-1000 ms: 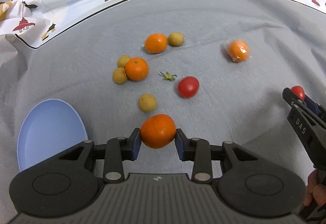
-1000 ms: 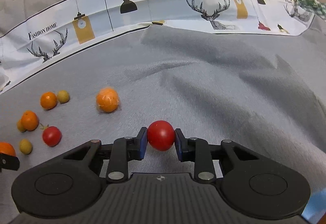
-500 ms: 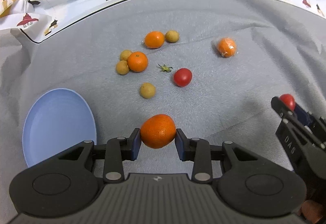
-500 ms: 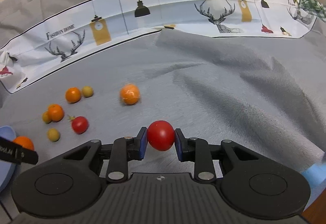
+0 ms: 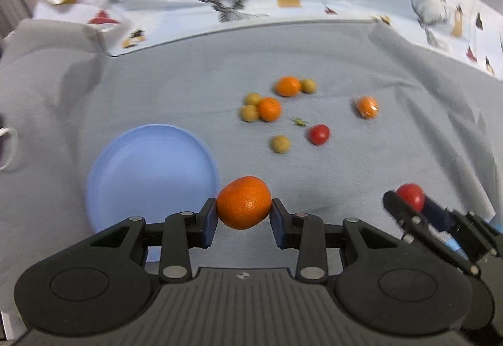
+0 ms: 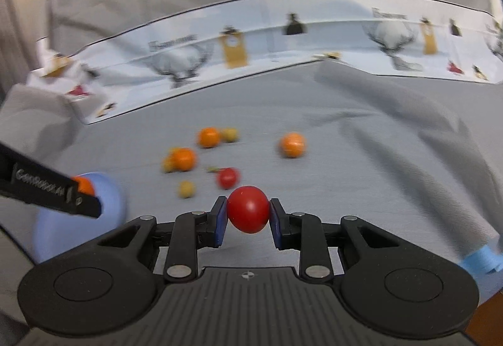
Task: Organize fruits
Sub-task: 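Carry the mandarin with the left tool toward the blue plate while the right tool carries the tomato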
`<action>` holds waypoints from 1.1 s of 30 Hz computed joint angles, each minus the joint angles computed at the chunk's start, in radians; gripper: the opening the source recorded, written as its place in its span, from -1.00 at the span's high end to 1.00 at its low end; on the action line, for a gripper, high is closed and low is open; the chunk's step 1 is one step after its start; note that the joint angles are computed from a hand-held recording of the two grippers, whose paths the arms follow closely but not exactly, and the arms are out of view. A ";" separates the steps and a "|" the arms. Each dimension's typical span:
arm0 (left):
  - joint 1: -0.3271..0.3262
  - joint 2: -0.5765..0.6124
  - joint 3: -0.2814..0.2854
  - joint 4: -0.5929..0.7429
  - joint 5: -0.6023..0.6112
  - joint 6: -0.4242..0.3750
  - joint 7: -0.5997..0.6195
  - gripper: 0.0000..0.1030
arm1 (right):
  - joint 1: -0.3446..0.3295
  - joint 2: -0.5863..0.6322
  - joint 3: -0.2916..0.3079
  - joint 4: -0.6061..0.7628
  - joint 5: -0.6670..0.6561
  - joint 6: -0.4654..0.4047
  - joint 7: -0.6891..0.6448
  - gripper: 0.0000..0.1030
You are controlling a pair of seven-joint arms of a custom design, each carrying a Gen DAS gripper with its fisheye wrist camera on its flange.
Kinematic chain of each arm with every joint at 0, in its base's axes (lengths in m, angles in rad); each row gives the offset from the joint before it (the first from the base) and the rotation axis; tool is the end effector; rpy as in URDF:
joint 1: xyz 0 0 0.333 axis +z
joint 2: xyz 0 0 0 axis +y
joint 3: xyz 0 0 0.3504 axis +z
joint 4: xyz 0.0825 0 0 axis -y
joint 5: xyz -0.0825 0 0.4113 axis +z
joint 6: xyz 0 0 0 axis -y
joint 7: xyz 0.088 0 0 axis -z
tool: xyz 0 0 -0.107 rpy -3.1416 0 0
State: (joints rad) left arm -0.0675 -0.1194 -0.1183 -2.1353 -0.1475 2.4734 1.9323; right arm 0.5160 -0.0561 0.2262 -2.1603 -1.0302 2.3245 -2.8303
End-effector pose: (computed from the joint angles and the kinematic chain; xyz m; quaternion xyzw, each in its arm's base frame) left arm 0.5631 -0.1078 0.5305 -0.5149 0.8253 -0.1840 0.1407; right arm 0.4313 0.3770 0.4710 -0.4739 0.7793 -0.2984 0.2812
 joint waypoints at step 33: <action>0.166 0.038 0.086 0.095 -0.061 -0.006 0.038 0.23 | 0.178 0.304 -0.107 0.449 0.234 0.068 -0.444 0.43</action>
